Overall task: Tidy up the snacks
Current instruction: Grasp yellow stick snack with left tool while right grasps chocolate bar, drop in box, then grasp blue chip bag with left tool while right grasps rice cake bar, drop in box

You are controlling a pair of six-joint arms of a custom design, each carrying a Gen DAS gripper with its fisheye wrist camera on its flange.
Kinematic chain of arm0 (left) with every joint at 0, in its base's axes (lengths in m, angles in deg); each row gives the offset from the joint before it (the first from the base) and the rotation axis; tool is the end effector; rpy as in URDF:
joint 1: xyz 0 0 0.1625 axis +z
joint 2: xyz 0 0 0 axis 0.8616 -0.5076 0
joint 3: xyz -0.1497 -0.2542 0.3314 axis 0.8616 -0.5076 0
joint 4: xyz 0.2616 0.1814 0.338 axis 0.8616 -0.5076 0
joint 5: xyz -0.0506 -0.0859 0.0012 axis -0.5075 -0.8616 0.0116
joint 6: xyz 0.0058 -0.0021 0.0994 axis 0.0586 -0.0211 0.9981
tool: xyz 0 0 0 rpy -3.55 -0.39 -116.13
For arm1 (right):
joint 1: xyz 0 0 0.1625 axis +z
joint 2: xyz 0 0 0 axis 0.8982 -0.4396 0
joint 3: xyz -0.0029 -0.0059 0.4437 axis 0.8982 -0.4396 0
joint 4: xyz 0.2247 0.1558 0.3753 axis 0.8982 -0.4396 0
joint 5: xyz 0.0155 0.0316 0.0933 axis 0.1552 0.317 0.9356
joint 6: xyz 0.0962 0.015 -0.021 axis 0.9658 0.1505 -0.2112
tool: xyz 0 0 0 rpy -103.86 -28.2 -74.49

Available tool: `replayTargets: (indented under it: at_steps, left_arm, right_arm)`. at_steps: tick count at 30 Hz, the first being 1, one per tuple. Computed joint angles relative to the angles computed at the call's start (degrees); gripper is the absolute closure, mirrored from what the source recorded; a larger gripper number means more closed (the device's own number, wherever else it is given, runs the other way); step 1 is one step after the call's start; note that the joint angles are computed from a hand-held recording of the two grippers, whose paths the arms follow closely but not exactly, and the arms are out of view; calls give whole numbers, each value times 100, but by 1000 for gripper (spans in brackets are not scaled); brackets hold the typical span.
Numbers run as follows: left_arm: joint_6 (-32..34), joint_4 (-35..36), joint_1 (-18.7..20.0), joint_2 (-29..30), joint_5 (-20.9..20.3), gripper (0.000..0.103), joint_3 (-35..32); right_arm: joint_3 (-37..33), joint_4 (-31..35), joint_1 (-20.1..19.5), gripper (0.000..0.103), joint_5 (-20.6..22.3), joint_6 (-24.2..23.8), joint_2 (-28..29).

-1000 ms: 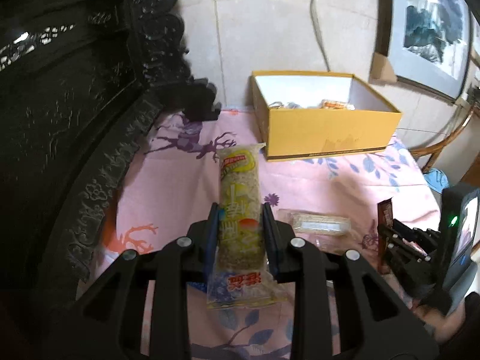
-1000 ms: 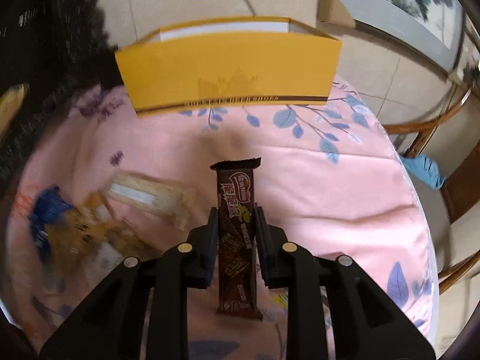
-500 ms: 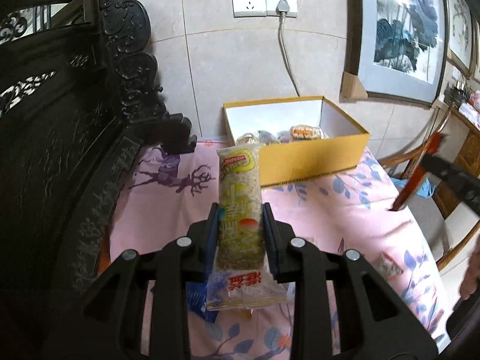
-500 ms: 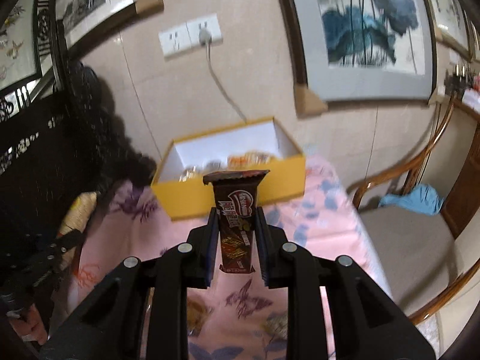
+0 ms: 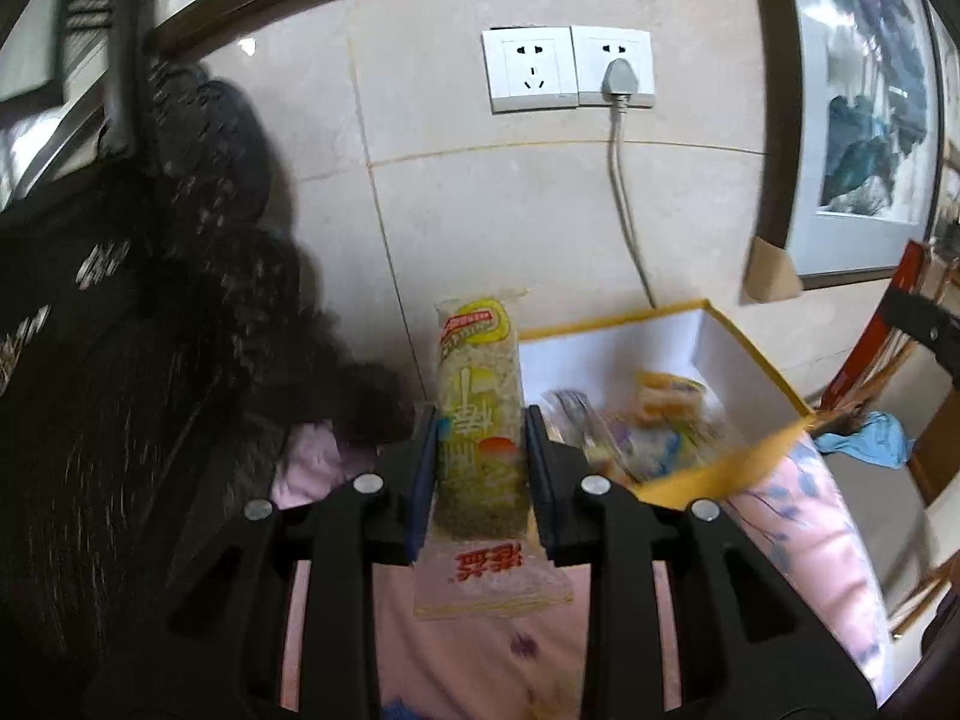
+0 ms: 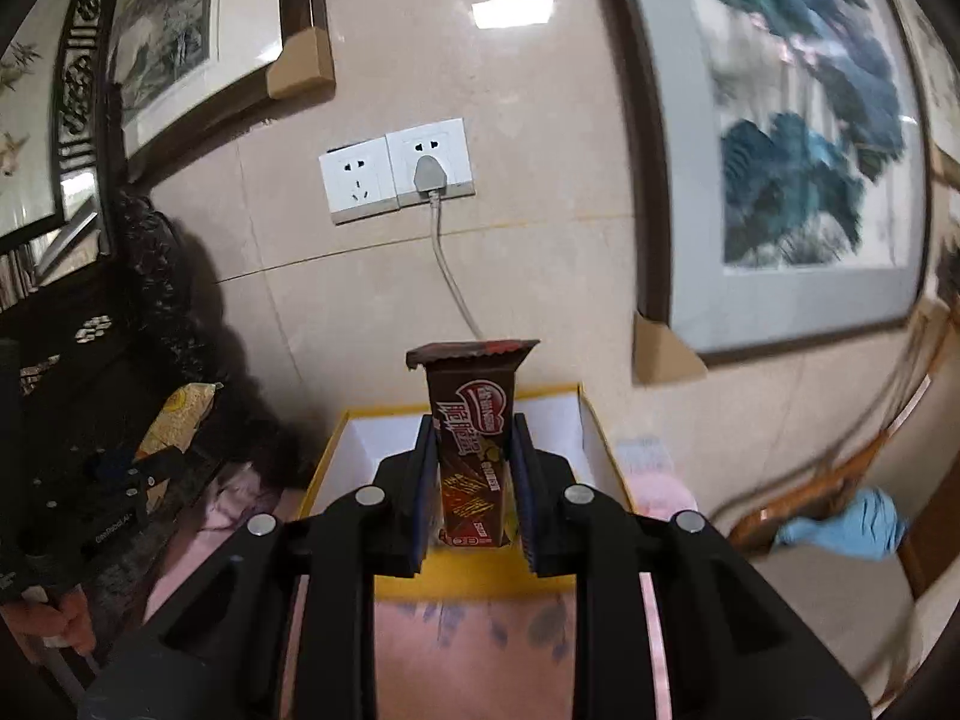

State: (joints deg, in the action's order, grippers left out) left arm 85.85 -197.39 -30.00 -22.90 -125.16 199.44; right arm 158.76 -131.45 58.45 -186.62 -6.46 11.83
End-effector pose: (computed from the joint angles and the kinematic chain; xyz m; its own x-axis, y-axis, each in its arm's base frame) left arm -0.3898 -0.4631 0.2414 -0.5537 0.4047 -0.7278 0.8119 0.4565 -0.3639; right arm 0.2933 -0.3745 0.3430 -0.7643 0.3170 0.5616 -0.4355 0.3885 -0.8120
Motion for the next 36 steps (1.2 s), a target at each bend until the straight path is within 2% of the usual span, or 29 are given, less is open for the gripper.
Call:
replayTargets:
  at_steps: [2, 4, 9, 10, 11, 12, 13, 14, 16, 18, 20, 22, 24, 26, 27, 29, 31, 32, 33, 34, 36]
  left_arm:
    - [512, -456, 141, 369, 0, 75, -250]
    - [687, -507, 269, 598, -142, 75, -472]
    - [488, -85, 673, 1154, -651, 74, -1047]
    - [422, -159, 714, 1235, -624, 61, -1078]
    - [464, -383, 739, 1315, -565, 39, -1074]
    - [484, -552, 724, 1372, -418, 2, -1049]
    - [597, -927, 680, 1455, -118, 2, -992]
    - [691, -1062, 664, 1470, -31, 2, -959]
    - [923, -1075, 683, 1384, -145, 2, -876]
    - [941, -1048, 658, 1329, 133, 2, -780]
    - [789, -887, 656, 1177, 281, 2, -641]
    - [183, -298, 667, 859, 229, 2, -469]
    - [-799, 708, 734, 361, -81, 2, -288]
    - [-1956, 1535, 753, -336, -139, 2, 203]
    - [-2516, 2008, 736, -595, -112, 2, 370]
    - [-3634, 3208, 752, -1145, -74, 2, 711]
    - [-4697, 4408, 814, -1589, -74, 2, 1019]
    - [-4942, 4800, 840, -1729, -173, 2, 1113]
    - [-5052, 4953, 847, -1809, -190, 2, 1200]
    - [-5174, 5142, 855, -1871, -217, 2, 1280]
    - [-5205, 5176, 894, -1942, -399, 2, 1438]
  right_arm:
    - [-147, -9, -256, 80, 273, -166, 58]
    - [-251, 271, -546, 80, 626, 26, 23]
    - [-469, 949, -1036, 79, 1175, 276, 67]
    - [-509, 1095, -1123, 67, 1281, 281, 68]
    - [-546, 1164, -1178, 48, 1320, 245, 92]
    - [-645, 1356, -1222, 6, 1172, 202, 143]
    - [-701, 1494, -1227, 1, 1057, 205, 165]
    - [-717, 1459, -1208, 1, 953, 106, 181]
    - [-700, 1153, -1086, 1, 726, -503, 215]
    - [-709, 896, -923, 1, 288, -1164, 342]
    - [-604, 809, -787, 1, 90, -1709, 401]
    - [-344, 1275, -648, 1, 103, -1699, 304]
    - [7, 2120, -546, 1, 396, -1186, 76]
    - [291, 2766, -530, 1, 926, -834, -122]
    - [470, 3156, -563, 1, 1345, -748, -204]
    - [578, 3603, -606, 1, 1650, -801, -160]
    - [641, 3943, -693, 1, 1847, -1138, 64]
    - [651, 4005, -736, 1, 1945, -1287, 140]
    - [668, 4056, -817, 1, 2104, -1587, 274]
    - [677, 4077, -836, 1, 2127, -1692, 366]
    - [635, 4178, -930, 1, 2138, -1966, 577]
